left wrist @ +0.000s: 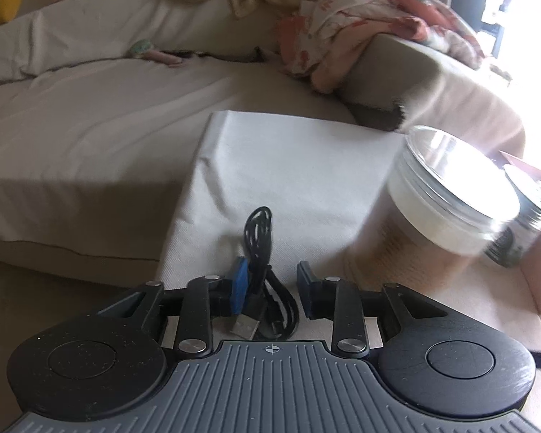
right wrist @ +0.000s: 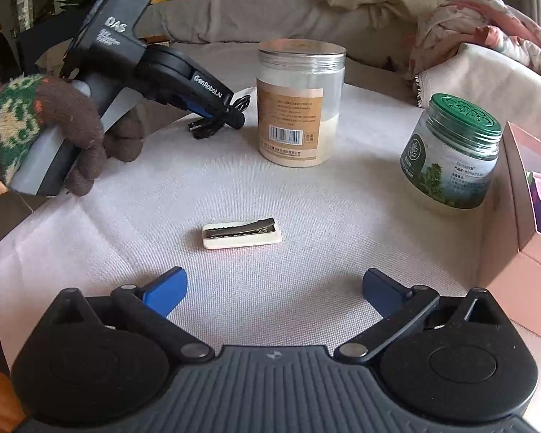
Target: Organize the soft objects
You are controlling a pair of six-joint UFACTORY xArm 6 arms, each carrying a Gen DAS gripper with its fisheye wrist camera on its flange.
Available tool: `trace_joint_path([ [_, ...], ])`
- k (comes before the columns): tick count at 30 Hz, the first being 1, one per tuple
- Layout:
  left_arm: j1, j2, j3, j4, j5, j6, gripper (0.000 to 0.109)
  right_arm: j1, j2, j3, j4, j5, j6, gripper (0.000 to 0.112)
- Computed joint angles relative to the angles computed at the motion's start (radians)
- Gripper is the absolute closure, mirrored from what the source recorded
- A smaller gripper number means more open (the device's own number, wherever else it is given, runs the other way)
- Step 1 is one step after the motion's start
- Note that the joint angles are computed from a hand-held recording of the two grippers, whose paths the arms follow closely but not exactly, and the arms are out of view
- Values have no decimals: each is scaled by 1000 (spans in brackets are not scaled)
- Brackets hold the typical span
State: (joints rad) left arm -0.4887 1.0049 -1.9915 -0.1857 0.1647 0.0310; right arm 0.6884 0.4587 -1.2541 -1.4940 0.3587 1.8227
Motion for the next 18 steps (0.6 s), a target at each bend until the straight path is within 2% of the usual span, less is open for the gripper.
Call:
trace_joint_path([
  [2,-11,-28,61,-127,-48,119,81,-4,2,-4,34,-6,-32,9],
  [6,-28,-45,94,-342,-83,302,82,-11,20,-34,74,-30,-61,10],
  [11,-31,-43,95,-358,-96,330,82,-10,74,-108,95,-27,-127,15],
  [13,-35,-45,101,-389,-104,362,82,-13,88,-132,99,-27,-139,26],
  [14,-35,-44,98,-410,-102,382,82,-14,90,-140,117,-33,-172,40],
  [16,-38,-48,104,-449,-106,417,82,-18,88,-146,202,-62,-299,61],
  [18,-41,-49,106,-479,-113,444,83,-9,83,-152,306,-41,-430,61],
])
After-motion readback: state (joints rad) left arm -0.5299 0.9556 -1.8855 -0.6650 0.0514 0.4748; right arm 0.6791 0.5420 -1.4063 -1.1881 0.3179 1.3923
